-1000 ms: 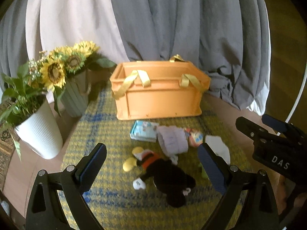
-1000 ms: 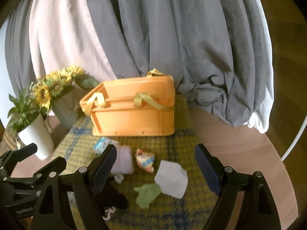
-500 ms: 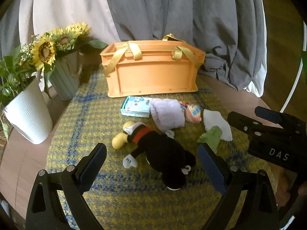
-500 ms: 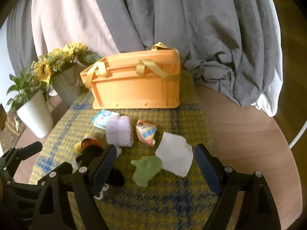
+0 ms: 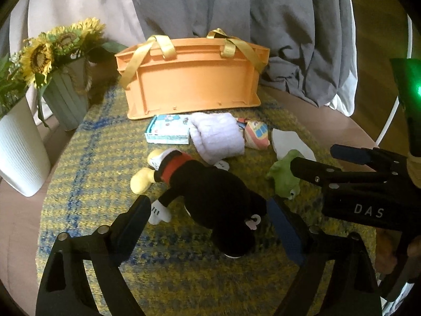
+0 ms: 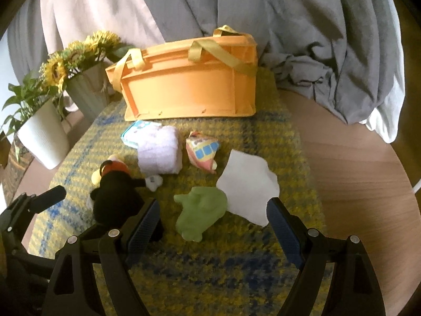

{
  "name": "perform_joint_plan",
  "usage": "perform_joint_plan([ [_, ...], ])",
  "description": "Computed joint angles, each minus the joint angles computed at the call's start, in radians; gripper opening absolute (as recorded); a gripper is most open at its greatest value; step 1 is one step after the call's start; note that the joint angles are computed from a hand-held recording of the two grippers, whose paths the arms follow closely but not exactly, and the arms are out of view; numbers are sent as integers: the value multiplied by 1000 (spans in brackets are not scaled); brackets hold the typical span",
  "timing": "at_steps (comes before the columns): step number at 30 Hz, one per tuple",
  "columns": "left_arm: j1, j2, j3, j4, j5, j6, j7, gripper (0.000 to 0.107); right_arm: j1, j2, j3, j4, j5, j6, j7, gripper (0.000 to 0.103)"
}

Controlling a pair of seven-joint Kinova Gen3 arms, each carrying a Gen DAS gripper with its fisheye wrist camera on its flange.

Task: Organize soft objects
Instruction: 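Move the left tool to the black Mickey plush while the right tool approaches the green plush, then close the left tool on the Mickey plush while the right tool grasps the green plush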

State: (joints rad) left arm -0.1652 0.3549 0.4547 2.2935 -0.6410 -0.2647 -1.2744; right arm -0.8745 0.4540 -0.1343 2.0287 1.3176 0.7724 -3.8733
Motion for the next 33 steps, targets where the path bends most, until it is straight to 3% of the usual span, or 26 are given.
perform_joint_plan([
  [4,-23,34,20,-12,-18,1,11,84,15,13,5,-2,17,-31,-10,84],
  [9,-118,91,127,-42,-75,32,49,77,32,27,13,-1,50,-74,-34,83],
  [16,-142,134,167,-60,-49,48,8,66,64,41,17,-3,72,-131,-47,78],
  [22,-175,175,221,-77,-9,77,-34,65,83,52,17,6,111,-172,-93,73],
  [26,-223,209,283,-92,30,101,-59,63,98,62,14,2,111,-192,-94,65],
  [33,-236,217,301,-82,115,92,-115,58,126,64,-13,31,222,-215,-200,49],
])
